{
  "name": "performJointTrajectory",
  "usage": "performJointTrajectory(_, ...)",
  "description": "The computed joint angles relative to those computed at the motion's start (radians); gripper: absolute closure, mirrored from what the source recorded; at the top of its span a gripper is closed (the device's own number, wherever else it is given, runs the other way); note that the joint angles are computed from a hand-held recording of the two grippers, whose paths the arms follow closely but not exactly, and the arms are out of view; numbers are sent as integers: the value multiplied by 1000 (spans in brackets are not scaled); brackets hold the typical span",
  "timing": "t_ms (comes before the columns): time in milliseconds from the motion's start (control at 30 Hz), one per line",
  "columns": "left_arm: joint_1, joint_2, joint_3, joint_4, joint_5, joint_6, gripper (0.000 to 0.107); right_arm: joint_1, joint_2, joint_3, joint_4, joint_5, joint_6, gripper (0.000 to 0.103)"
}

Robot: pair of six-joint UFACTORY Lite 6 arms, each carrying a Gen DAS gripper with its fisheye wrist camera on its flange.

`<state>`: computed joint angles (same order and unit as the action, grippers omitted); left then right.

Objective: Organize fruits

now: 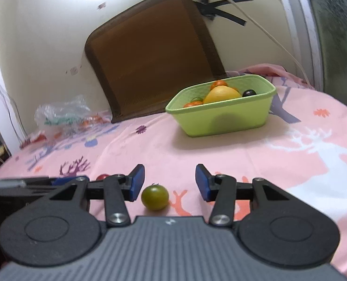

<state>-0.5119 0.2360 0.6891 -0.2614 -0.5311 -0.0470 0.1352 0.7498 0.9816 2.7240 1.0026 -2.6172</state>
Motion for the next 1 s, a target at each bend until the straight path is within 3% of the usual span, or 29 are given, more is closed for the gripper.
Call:
performJointTrajectory(133,20,-7,-9,56,-1,-64,48,-47,21,22,-66,15,121,52)
performJointTrajectory(467,-16,-16,-25,-62,-30,31,47,-102,54,58,-126,15,296,52)
performJointTrajectory(500,-17,-19,-27,-71,-29,42,44,-100,50,52,-122,18,286,52)
performJointTrajectory(633,-42,-44,-59,-150,-73,91,14,-64,18,12,-42,15,178,52)
performJointTrajectory(800,-41,-69,-85,-183,-67,110,14,35,-38,-79,194,21,-35,52)
performJointTrajectory(1000,-31,-115,-140,-208,-83,89,14,130,-68,-174,394,117,-172,51)
